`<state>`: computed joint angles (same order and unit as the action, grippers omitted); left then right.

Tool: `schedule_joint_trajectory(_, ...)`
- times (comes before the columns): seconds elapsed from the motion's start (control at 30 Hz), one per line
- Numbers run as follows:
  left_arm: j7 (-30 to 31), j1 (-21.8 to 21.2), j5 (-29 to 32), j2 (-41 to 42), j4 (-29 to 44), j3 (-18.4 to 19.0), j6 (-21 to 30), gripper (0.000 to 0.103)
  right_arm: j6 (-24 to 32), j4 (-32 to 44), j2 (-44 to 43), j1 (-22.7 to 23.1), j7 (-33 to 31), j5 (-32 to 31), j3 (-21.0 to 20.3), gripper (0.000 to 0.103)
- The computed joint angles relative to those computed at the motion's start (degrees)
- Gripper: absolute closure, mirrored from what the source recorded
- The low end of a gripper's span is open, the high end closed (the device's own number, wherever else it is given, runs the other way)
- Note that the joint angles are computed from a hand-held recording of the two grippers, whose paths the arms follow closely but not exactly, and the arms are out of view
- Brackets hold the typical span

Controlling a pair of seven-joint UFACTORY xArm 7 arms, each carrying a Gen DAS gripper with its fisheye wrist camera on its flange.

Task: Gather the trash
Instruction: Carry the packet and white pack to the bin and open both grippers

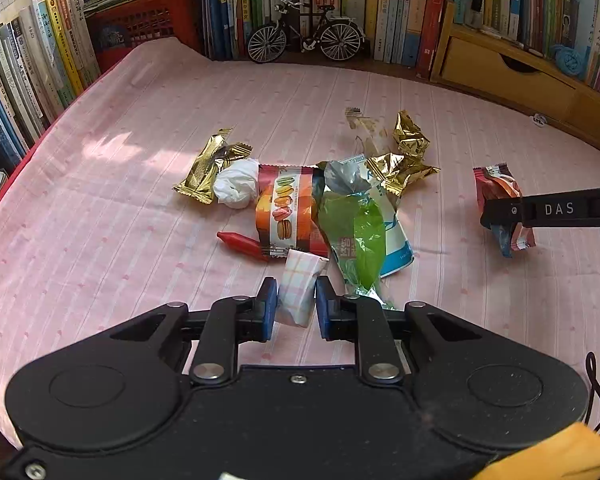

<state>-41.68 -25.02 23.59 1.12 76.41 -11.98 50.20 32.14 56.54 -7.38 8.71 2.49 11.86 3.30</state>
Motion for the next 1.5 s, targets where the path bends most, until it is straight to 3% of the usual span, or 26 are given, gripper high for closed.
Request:
schedule_joint_trajectory(0.47, -1.3, 1.7, -1.4, -12.0, -8.4, -2.3, -1.9, 0.084, 0.8, -7.1, -12.8, 0.1, 8.4, -4.4, 1.6, 0.060)
schedule_joint_trajectory(0.63, 1.5, 2.7, -6.0, -22.4, -17.4, -3.0, -4.0, 0.084, 2.4, -11.1, -20.6, 0.2, 14.5, -7.7, 4.3, 0.060)
schedule_joint_trajectory(0.83, 9.9, 1.4, -14.0, -39.3, -29.9, -1.2, -4.0, 0.084, 7.3, -16.5, -32.5, 1.0, 26.3, -11.4, 10.6, 0.060)
schedule_joint_trajectory(0.97, 16.2, -0.5, -19.5, -52.3, -36.3, 1.3, 0.2, 0.084, 14.3, -17.6, -40.2, 3.5, 35.6, -12.5, 16.0, 0.060)
schedule_joint_trajectory(1.23, 24.7, -0.6, -26.4, -73.8, -42.4, 3.1, 18.3, 0.084, 25.4, -16.0, -45.8, 13.0, 49.8, -10.6, 25.3, 0.060)
schedule_joint_trajectory(1.37, 25.4, 1.3, -29.7, -81.0, -45.1, 2.8, 25.1, 0.083, 25.6, -16.1, -44.4, 17.8, 53.4, -9.2, 27.9, 0.059)
schedule_joint_trajectory(1.5, 26.3, 3.0, -32.4, -88.5, -50.4, 1.7, 28.6, 0.083, 21.1, -19.1, -42.2, 22.0, 55.8, -8.2, 28.8, 0.059)
